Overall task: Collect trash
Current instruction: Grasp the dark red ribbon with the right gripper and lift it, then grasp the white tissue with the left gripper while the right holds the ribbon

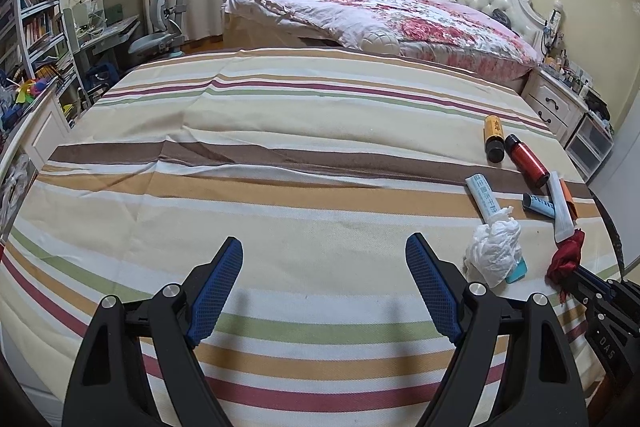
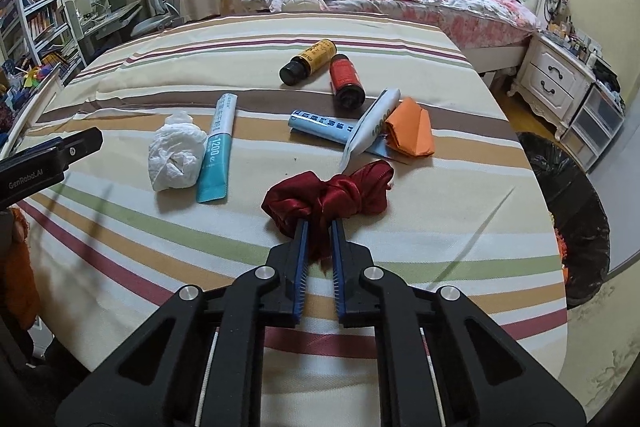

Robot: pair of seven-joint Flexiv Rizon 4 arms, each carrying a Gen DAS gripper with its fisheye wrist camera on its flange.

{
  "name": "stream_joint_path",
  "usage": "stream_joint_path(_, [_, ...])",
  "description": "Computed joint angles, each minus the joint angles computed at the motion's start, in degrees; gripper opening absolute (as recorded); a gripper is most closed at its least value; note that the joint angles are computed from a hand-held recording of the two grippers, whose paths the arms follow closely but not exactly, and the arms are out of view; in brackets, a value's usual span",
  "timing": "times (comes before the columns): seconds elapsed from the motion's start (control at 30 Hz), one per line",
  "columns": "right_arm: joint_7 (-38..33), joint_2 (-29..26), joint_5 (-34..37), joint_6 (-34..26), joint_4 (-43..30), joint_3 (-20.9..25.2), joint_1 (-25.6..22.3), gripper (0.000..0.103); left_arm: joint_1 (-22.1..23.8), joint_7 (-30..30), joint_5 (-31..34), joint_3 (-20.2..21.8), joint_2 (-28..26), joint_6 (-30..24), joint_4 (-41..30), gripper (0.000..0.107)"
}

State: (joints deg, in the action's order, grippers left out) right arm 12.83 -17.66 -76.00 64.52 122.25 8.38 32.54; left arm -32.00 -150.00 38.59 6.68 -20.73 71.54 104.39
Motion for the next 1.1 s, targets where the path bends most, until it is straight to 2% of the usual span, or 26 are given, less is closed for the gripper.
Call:
stream_joint_path(0.47, [3.6,2.7,-1.5,-2.2,2.8,0.4,-1.9,0.010,-1.3,4.0,-1.8,-1.1,-1.6,2.0,-1.3,0.081])
stream_joint_path(0.87, [8.5,4.7,-6.4,-1.6,4.9,0.8,-4.7,0.010,-5.3,7.6,-1.4,-0.6,-3.8,0.7,-5.4,0.081])
stream_joint_path(0.97, [9.9,5.0,-7.7,-1.0,5.4,0.9,-5.5,0.010,-4.7,10.9,-3.2,-2.0,-4.8,1.1,-6.0,0.075])
stream_joint_path(1.1, [11.4,5.0,-9.1,-0.1,5.8,0.9,-6.5,0.010,-5.4,13.4,-5.2,-1.8,-6.1,0.7,-7.0,0.065])
